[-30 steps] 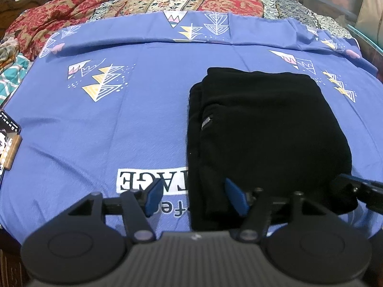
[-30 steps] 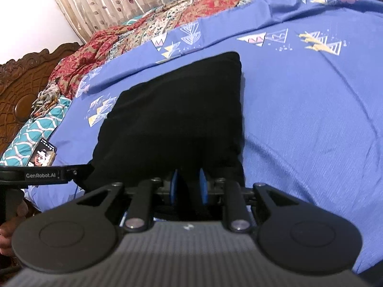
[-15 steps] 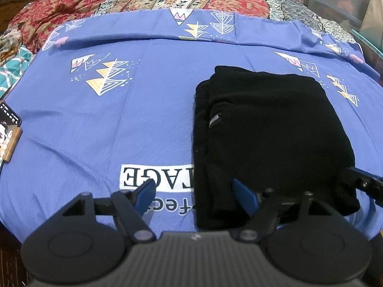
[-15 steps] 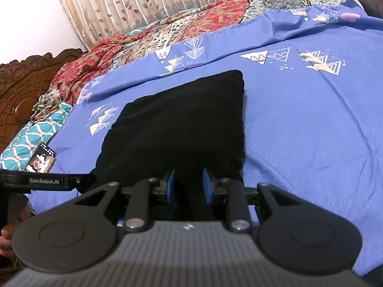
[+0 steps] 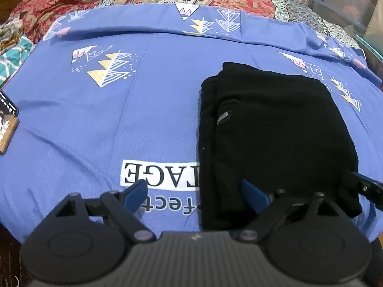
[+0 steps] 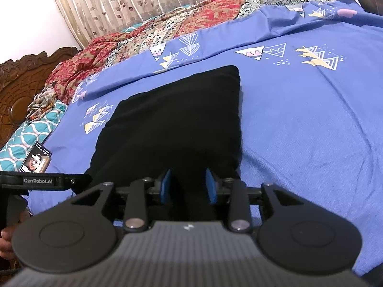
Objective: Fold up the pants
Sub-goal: 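Press the folded black pants flat with both open grippers along its sides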
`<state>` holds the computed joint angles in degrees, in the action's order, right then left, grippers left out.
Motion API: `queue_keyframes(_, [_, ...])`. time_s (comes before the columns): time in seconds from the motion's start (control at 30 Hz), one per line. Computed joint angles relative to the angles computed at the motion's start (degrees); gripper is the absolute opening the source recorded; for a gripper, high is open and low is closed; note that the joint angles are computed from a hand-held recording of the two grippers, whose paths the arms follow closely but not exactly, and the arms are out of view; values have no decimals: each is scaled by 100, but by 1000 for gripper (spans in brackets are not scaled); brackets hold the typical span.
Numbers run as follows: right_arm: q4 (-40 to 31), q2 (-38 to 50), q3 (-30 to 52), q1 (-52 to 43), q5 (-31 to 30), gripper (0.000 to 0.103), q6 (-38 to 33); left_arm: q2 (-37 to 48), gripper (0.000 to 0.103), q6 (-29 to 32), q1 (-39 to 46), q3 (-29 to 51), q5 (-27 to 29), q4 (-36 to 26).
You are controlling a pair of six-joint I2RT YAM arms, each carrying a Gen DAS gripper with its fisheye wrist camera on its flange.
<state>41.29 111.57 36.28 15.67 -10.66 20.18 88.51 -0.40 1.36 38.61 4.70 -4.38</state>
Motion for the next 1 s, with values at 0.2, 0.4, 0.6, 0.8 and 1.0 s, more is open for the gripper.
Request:
queue_keyframes(0.2, [-82,10,52,38,60,37,0,112,94,36,100,10,127,71])
queue_keyframes(0.4, [-127,37,104,95,143,38,9,212,97,51,203,31,259,118])
queue_keyframes(0.6, [-116,71,127,117,178,38,48,282,101,54,261,53,328,146])
queue_keyframes(0.8, [-138,103,150,137,180,40,93,385,103,-20,280,69,377,172])
queue_keyframes(1.0, [-191,149,185,108,87,44,133,609,103,-41,466,182,730,123])
